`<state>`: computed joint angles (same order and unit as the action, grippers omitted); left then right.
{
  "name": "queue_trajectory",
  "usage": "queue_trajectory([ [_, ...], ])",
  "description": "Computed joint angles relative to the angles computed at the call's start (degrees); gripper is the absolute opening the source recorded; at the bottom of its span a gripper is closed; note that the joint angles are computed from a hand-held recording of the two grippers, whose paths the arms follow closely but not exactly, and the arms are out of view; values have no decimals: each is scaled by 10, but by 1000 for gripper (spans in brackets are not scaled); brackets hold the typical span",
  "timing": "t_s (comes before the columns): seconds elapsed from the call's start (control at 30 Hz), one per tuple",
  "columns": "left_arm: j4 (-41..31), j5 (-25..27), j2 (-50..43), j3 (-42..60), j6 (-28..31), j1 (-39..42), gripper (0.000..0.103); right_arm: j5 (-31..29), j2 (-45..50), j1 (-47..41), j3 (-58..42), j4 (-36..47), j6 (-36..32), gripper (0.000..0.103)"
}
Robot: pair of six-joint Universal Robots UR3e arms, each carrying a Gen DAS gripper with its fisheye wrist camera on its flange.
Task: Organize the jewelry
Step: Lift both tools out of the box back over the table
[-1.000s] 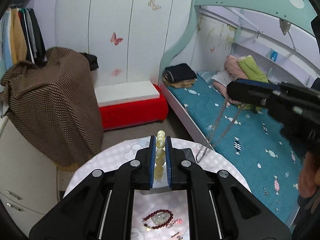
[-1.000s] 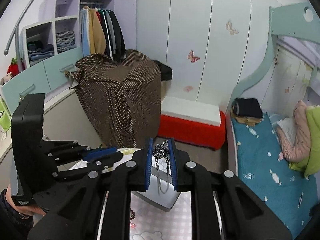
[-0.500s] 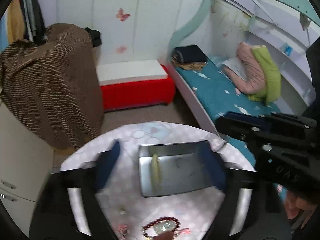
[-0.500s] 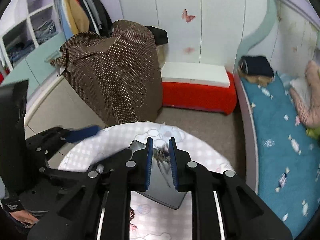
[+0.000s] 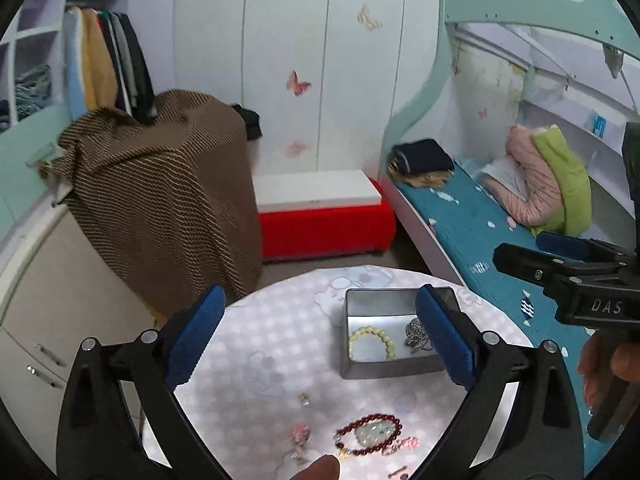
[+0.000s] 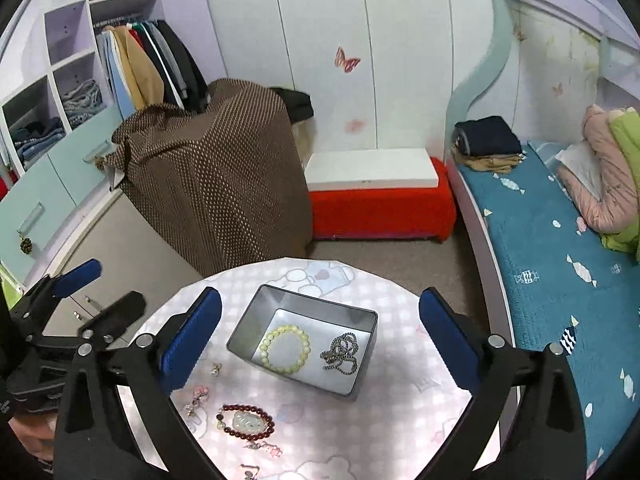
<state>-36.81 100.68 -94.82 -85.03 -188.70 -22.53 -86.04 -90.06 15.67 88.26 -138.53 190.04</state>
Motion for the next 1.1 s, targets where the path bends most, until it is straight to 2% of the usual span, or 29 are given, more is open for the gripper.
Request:
queue_trajectory([
  [0.27, 13, 55, 118, -88, -9, -38, 97, -61, -75, 46, 70, -37, 19, 95],
  [0.63, 7, 146, 251, -188, -58, -118, 97, -183, -172, 158, 164, -91, 57, 95],
  [0.87, 2, 215, 315, -250, -109, -181, 98, -279, -196, 246, 210, -124, 92, 95],
  [1.0, -7, 278, 334, -282, -147, -234, 98, -334, -198, 299, 246, -140, 123, 95],
  [1.1, -10, 285, 352, -305, -167, -245, 98, -356, -194, 322, 263, -141, 143, 95],
])
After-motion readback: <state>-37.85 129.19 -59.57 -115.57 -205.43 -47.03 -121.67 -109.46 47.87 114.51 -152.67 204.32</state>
